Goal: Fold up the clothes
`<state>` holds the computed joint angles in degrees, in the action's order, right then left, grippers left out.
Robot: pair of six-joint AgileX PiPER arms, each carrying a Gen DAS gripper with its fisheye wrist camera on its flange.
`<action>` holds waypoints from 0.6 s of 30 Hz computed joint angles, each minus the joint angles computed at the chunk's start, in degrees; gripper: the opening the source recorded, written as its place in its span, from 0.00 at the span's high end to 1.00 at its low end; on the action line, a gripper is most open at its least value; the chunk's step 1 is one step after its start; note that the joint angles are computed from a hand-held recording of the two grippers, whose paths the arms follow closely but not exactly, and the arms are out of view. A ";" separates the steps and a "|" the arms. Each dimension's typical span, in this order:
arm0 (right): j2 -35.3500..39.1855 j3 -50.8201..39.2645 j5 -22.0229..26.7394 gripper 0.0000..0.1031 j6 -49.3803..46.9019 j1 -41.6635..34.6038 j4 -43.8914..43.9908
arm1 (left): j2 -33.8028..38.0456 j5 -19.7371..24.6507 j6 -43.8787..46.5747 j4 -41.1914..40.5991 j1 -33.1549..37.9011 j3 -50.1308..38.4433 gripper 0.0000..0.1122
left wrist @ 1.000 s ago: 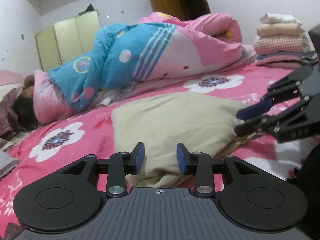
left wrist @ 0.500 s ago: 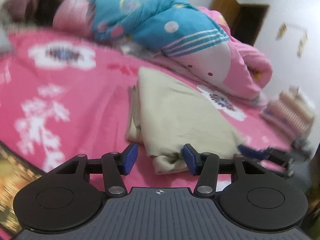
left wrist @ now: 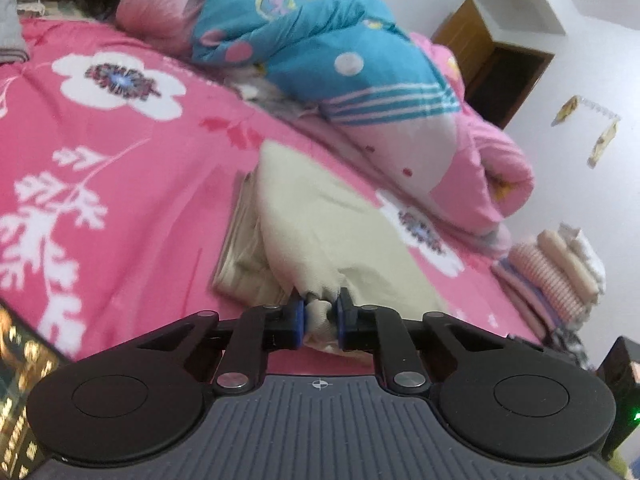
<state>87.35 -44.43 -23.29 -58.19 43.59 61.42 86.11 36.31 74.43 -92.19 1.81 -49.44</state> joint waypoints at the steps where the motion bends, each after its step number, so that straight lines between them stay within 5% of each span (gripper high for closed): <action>1: -0.05 -0.50 0.36 0.73 -1.27 0.01 0.91 | 0.45 0.58 -0.15 -0.33 0.42 -0.69 0.89; 11: 3.53 -5.95 0.00 0.72 -11.65 1.64 7.62 | 8.30 7.29 -9.11 1.51 4.90 -8.79 0.89; 15: 3.06 -5.62 1.05 0.72 -11.21 1.30 6.77 | 7.37 8.28 -5.83 0.19 5.35 -7.61 0.89; 18: 3.43 -5.26 2.46 0.72 -11.50 0.87 6.23 | 11.42 10.03 -12.62 4.83 6.66 -9.24 0.88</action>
<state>90.79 -49.69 -20.83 -69.69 44.46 67.64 97.53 46.34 61.80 -87.37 8.47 -58.68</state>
